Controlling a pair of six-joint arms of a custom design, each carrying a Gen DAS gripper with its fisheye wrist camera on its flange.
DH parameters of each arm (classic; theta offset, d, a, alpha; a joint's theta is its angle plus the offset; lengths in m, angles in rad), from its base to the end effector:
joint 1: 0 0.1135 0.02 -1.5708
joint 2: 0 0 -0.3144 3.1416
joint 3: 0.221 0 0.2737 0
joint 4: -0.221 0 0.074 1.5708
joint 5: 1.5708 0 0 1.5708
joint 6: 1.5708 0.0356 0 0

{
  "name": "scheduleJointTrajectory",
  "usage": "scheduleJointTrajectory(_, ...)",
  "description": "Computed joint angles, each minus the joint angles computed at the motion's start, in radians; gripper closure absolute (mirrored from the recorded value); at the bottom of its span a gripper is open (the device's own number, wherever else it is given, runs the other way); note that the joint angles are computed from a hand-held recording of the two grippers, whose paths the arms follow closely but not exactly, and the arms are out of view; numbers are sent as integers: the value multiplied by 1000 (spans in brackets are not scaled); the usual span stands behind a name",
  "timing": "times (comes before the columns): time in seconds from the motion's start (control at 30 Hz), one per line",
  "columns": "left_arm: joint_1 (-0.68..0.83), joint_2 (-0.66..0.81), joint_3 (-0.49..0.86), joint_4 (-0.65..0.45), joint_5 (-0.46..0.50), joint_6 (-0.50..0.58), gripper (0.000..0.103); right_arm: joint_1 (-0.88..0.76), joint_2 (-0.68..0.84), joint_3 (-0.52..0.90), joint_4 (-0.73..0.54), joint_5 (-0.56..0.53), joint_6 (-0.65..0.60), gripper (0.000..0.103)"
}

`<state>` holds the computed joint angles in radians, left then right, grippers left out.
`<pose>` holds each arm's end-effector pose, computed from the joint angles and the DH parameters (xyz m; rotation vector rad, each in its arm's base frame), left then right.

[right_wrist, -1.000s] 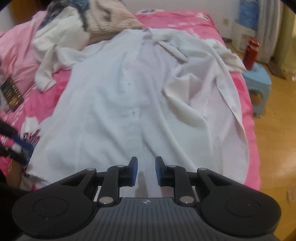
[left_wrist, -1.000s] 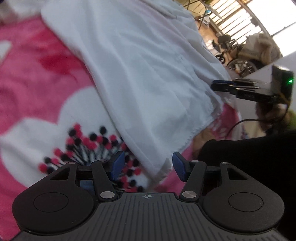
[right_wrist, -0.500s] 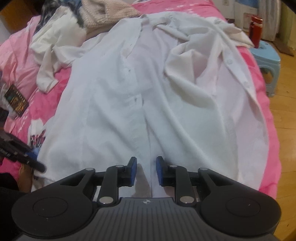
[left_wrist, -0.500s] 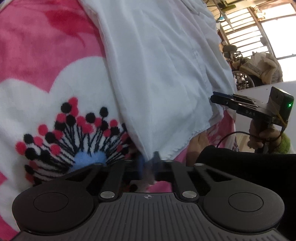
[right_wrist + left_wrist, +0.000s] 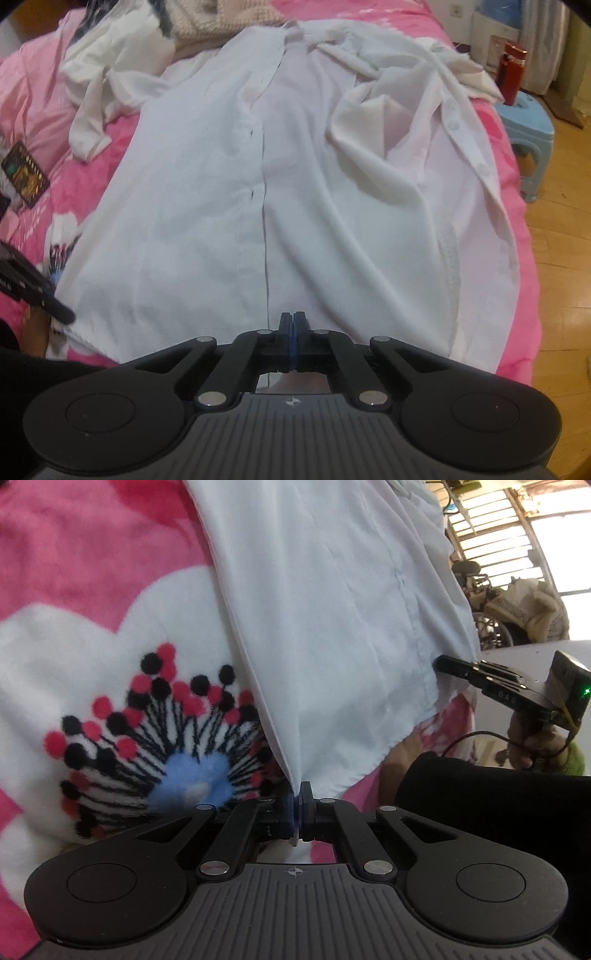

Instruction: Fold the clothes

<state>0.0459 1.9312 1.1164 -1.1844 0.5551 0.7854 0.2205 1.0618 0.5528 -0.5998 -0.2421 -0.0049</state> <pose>0.3149 -0.0043 0.1597 -0.8539 -2.6855 0.9802 0.1714 0.0472 0.2131 -0.3779 2.6564 0.3922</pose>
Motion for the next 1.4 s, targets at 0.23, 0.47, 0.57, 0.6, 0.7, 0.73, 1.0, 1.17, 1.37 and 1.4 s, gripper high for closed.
scheduleJointTrajectory(0.23, -29, -25, -28, 38, -12, -18, 101, 21, 61, 9, 57, -43, 26, 67)
scheduleJointTrajectory(0.47, -43, -85, -64, 73, -22, 17, 102, 136, 61, 0, 89, 58, 18, 103)
scheduleJointTrajectory(0.57, -52, -79, -64, 75, -22, 17, 101, 122, 55, 0, 78, 84, 15, 103)
scheduleJointTrajectory(0.6, -53, -76, -64, 76, -22, 18, 101, 123, 63, -5, 80, 96, 11, 103)
scheduleJointTrajectory(0.7, -53, -71, -64, 76, -22, 22, 101, 142, 59, -17, 83, 119, -2, 103)
scheduleJointTrajectory(0.73, -51, -72, -65, 75, -21, 26, 101, 151, 55, -18, 81, 127, -3, 103)
scheduleJointTrajectory(1.0, -53, -80, -64, 75, -32, 32, 100, 202, 48, 5, 32, 186, -14, 102)
scheduleJointTrajectory(1.17, -33, -110, -10, 39, -83, 64, 79, 131, 32, 91, -58, 127, -50, 84)
scheduleJointTrajectory(1.37, -26, -154, 86, 26, -111, 104, 76, -23, 193, 280, -33, -80, -81, 82)
scheduleJointTrajectory(1.4, -40, -158, 96, 46, -97, 93, 75, -17, 242, 310, -8, -94, -62, 82)
